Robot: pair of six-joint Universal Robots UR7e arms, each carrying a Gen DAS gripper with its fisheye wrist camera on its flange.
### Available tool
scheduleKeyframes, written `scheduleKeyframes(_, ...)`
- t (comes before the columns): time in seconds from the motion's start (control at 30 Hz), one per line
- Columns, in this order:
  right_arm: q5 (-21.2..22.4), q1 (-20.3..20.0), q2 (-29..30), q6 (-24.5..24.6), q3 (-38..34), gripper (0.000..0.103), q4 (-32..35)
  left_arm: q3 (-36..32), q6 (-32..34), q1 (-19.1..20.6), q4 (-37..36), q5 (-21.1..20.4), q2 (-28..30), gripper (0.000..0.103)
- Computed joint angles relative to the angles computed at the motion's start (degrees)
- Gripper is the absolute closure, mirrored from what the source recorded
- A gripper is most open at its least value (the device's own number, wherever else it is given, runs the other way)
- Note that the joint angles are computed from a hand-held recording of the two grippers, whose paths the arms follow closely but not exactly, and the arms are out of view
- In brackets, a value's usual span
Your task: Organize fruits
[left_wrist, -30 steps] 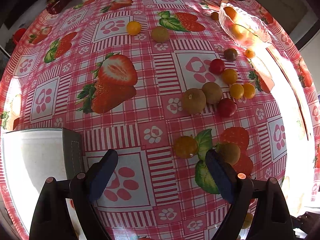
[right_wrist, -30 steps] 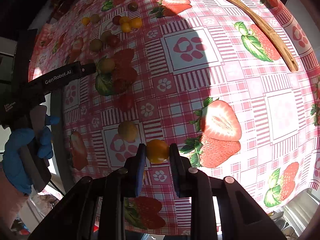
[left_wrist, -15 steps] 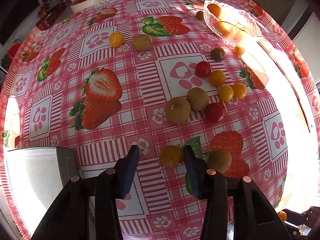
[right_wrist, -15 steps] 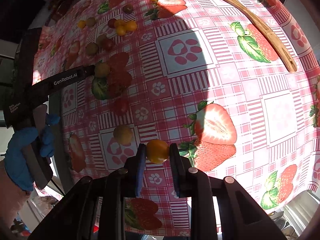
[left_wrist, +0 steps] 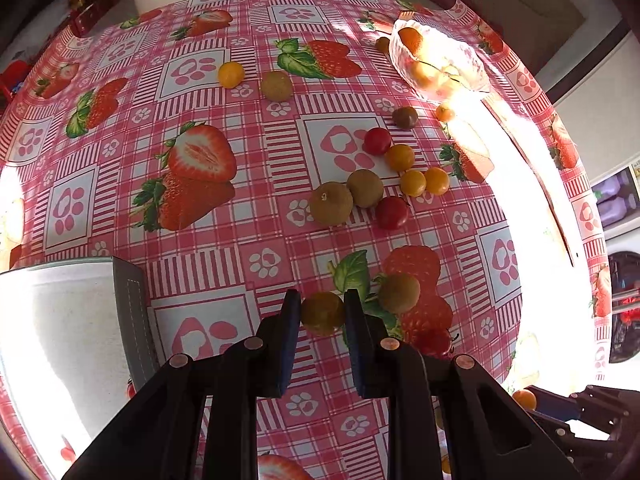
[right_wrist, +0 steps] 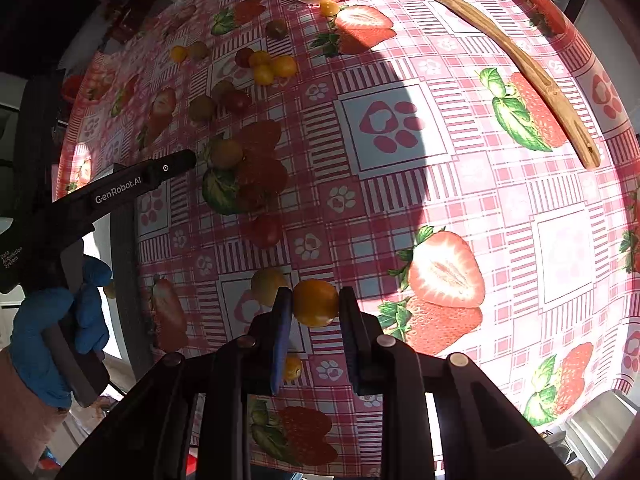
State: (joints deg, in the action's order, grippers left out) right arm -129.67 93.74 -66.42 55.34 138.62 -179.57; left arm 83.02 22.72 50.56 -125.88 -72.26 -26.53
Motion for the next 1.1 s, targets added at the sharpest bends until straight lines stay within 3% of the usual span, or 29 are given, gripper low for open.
scheduleKeyframes(0.43, -0.68, 2.00, 2.77, -6.33, -8.60, 0.077, 5.81, -0.78, -0.22, 3.61, -0.21, -0.75, -5.28, 0.079)
scheduleKeyframes(0.8, 1.34, 3.28, 11.21, -16.27, -23.54, 0.077, 11.76, -5.71, -2.84, 9.04, -0.42, 5.04, -7.04, 0.079)
scheduleKeyframes(1.1, 4.26, 2.97, 19.06, -22.91, -36.57, 0.077, 16.84, -11.59, -1.53, 12.77, -0.07, 11.28, -4.81, 0.079)
